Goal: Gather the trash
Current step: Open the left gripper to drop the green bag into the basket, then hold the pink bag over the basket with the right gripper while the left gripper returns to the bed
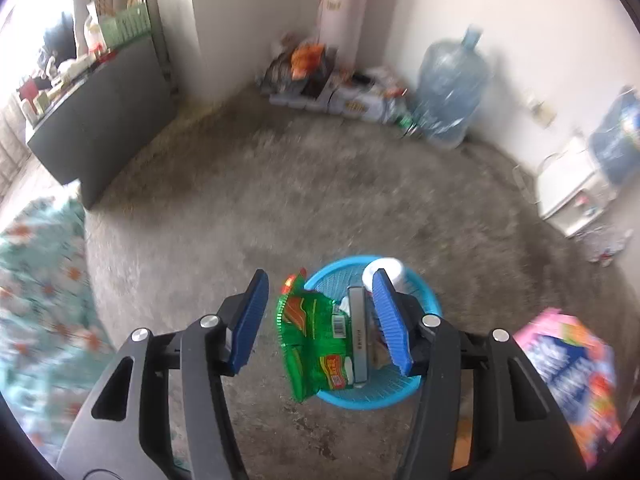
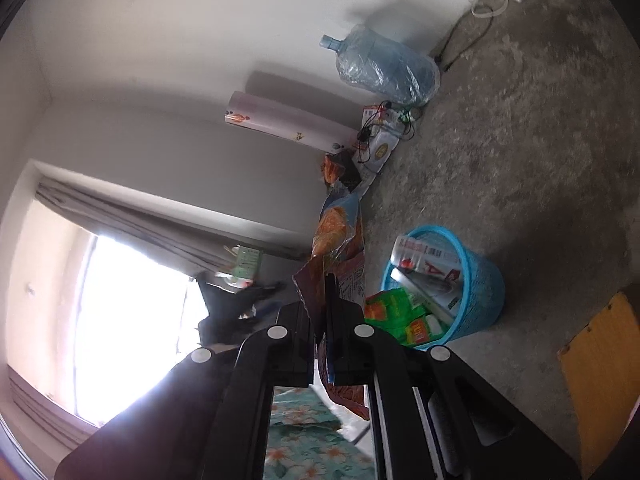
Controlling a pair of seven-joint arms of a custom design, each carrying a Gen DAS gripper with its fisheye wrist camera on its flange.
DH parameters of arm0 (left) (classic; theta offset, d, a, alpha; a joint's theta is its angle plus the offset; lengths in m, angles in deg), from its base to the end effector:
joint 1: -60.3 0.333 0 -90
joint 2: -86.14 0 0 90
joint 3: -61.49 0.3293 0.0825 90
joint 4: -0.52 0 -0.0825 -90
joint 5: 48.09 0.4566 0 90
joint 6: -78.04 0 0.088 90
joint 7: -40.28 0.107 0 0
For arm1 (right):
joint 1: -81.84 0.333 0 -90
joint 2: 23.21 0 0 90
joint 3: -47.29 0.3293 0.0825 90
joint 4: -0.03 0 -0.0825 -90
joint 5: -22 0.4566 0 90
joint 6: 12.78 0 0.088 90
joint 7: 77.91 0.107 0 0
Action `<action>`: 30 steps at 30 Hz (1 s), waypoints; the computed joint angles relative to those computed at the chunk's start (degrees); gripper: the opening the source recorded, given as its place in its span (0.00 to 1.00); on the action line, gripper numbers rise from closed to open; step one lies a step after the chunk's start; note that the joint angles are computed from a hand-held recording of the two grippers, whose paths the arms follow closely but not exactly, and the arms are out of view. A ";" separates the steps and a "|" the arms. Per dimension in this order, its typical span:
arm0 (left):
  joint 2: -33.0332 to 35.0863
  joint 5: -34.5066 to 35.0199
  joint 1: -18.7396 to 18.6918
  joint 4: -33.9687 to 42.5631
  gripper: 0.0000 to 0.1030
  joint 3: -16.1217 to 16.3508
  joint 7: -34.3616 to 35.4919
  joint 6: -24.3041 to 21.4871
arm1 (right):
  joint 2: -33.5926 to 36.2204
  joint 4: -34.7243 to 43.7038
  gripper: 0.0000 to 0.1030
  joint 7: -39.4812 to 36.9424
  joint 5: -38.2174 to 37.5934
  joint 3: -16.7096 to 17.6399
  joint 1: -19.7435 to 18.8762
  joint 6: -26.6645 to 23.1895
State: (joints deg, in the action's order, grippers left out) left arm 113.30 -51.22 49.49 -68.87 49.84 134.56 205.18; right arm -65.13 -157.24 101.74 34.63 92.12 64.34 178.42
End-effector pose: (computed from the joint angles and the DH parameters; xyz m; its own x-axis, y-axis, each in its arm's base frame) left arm 0.7673 -0.2754 0.5769 -0.4132 -0.9043 0.1076 -0.7989 0.3032 -0.5195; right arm 0.4037 0.1993 0.4897 -0.2884 -0.3521 -0.8904 -0.1914 0.9324 -0.3066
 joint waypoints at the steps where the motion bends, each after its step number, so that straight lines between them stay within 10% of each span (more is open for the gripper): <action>1: -2.98 -2.87 2.13 -2.18 0.50 -1.15 3.08 0.05 | -0.15 0.84 0.04 -0.77 -0.71 0.30 -0.49 -1.84; 6: -17.46 -16.34 9.61 -13.85 0.58 -1.33 18.52 -3.29 | 3.44 8.41 0.04 -4.68 -9.58 1.25 -3.68 -12.15; 13: -32.65 -25.67 13.54 -27.72 0.62 7.38 24.26 -11.03 | 15.39 23.49 0.04 -9.47 -23.32 6.53 -10.77 -30.15; 18: -41.25 -29.15 16.03 -36.99 0.65 12.74 24.92 -8.84 | 26.23 28.98 0.04 -1.54 -29.28 10.14 -15.88 -33.64; 22: -45.02 -30.86 17.16 -41.08 0.65 15.90 26.02 -7.20 | 40.11 37.78 0.04 15.87 -53.47 21.32 -25.39 -46.61; 30: -46.19 -29.44 19.57 -42.75 0.65 19.00 26.21 -7.19 | 65.20 50.77 0.05 22.91 -74.54 11.21 -8.55 -62.99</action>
State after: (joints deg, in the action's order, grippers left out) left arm 67.11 -80.67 69.06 -111.61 68.84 160.77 197.99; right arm 0.07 -106.46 124.65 -39.92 103.33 55.79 115.44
